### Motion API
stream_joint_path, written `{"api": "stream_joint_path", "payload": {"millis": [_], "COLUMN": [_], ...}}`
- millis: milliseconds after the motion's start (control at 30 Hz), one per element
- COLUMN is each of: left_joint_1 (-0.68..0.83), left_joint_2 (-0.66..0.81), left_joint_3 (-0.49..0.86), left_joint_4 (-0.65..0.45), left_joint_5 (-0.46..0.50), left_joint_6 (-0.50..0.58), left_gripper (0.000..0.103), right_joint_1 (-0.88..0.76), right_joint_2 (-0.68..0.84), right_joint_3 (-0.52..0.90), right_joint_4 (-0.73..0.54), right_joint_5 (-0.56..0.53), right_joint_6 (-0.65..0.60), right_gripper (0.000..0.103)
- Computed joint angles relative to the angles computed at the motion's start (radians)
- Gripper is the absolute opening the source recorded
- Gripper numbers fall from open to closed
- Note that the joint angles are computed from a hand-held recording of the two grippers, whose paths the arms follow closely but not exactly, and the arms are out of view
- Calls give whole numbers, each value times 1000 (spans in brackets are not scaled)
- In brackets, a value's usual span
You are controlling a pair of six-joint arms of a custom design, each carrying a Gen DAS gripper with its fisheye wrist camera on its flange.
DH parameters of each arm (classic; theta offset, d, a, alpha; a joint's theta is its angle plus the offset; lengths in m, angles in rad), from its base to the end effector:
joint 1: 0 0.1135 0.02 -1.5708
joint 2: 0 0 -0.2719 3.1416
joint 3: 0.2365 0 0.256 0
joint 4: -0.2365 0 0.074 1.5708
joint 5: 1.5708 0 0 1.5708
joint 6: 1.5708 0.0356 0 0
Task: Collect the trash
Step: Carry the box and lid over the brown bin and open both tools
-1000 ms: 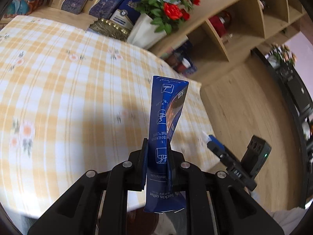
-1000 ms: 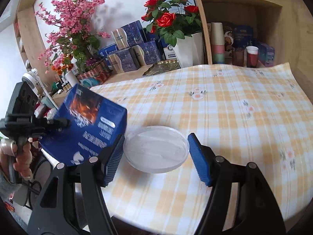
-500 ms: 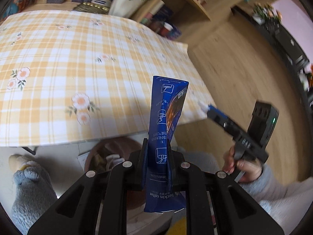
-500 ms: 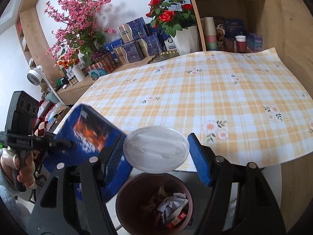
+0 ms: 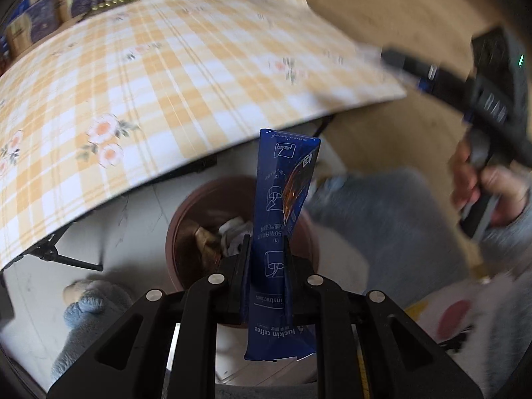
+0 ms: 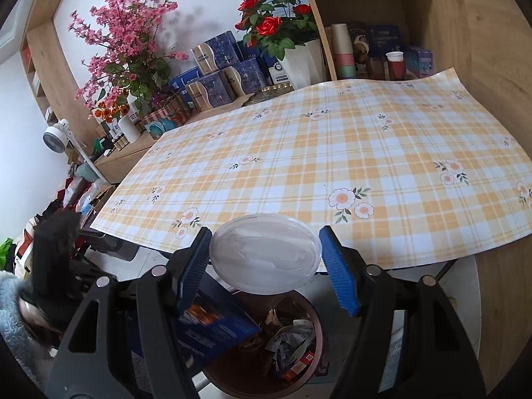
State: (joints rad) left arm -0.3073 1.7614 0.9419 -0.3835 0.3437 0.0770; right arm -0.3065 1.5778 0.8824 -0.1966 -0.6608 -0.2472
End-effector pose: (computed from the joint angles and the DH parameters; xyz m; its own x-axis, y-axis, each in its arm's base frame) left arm 0.3051 -0.1094 0.1392 -0.8560 0.3476 -0.3827 0.4675 0.8365 -0.2859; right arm 0.3074 -0.0744 0.1925 -0.6879 0.0151 -0.7257 -0.3068 0.9000 0.3095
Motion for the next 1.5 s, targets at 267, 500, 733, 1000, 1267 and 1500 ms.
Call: {"api": "stream_joint_path", "payload": {"millis": [267, 500, 733, 1000, 1267, 1500], "left_joint_1": [-64, -69, -91, -90, -33, 20], "left_joint_2": [219, 369, 341, 118, -170, -320], "left_joint_3": [73, 158, 133, 11, -111, -147], "left_joint_4": [49, 78, 122, 205, 277, 273], "left_joint_5": [-112, -144, -154, -247, -414, -548], "left_joint_6": [9, -33, -58, -115, -215, -242], "left_gripper": [16, 16, 59, 86, 94, 97], "right_joint_1": [-5, -15, -24, -16, 75, 209], "right_joint_2": [43, 53, 51, 47, 85, 227], "right_joint_3": [11, 9, -6, -25, -78, -73], "right_joint_4": [3, 0, -19, -67, -133, -102], "right_joint_5": [-1, 13, 25, 49, 111, 221], "right_joint_6": [1, -4, -13, -60, -177, -176], "right_gripper": [67, 67, 67, 67, 67, 67]}}
